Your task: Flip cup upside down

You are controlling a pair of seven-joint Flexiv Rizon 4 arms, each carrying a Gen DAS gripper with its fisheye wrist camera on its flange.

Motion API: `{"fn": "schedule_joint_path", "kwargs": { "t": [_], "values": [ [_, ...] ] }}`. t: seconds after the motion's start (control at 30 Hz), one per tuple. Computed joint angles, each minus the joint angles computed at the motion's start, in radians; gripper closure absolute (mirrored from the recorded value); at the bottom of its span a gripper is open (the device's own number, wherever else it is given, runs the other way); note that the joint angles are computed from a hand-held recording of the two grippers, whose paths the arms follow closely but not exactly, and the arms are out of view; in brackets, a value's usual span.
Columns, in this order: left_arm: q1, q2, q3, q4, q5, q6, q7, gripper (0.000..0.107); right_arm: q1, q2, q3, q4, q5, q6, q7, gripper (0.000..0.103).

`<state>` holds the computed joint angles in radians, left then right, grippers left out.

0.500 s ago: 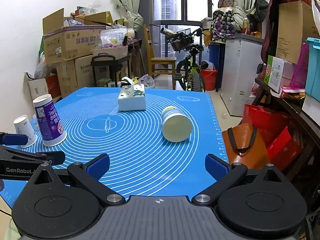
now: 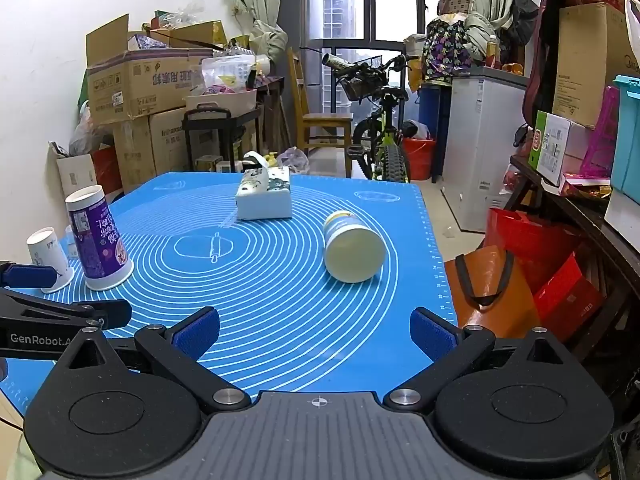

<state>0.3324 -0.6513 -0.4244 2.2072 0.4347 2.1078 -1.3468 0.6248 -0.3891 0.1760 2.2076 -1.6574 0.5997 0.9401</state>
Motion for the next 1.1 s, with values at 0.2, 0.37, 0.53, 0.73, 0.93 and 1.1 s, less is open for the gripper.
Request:
{"fn": "schedule_joint_path", "kwargs": {
  "t": [0.2, 0.37, 0.53, 0.73, 0.93, 1.1],
  "values": [
    [-0.002, -0.003, 0.002, -0.001, 0.002, 0.004, -0.001, 0.011, 0.000, -0.001, 0.000, -0.001, 0.004, 0.001, -0.002, 0.002],
    [0.010, -0.008, -0.009, -0.006, 0.011, -0.001, -0.004, 0.011, -0.001, -0.001, -0.001, -0.001, 0.002, 0.003, -0.003, 0.002],
    [-0.004, -0.014, 0.003, -0.005, 0.008, 0.007, 0.003, 0.011, -0.001, 0.000, 0.000, 0.000, 0.005, 0.002, -0.004, 0.002],
    [0.000, -0.015, -0.001, -0.005, 0.011, 0.001, 0.008, 0.011, -0.003, -0.005, -0.003, -0.003, 0.000, 0.006, -0.001, 0.002],
    [-0.003, -0.016, 0.001, -0.003, 0.008, 0.003, 0.012, 0.011, -0.002, -0.003, -0.001, -0.004, 0.006, 0.005, -0.007, 0.002],
    [-0.006, -0.015, 0.000, -0.001, 0.005, 0.001, 0.016, 0.011, -0.010, -0.007, -0.006, 0.005, -0.013, 0.012, 0.010, 0.002]
  ]
}}
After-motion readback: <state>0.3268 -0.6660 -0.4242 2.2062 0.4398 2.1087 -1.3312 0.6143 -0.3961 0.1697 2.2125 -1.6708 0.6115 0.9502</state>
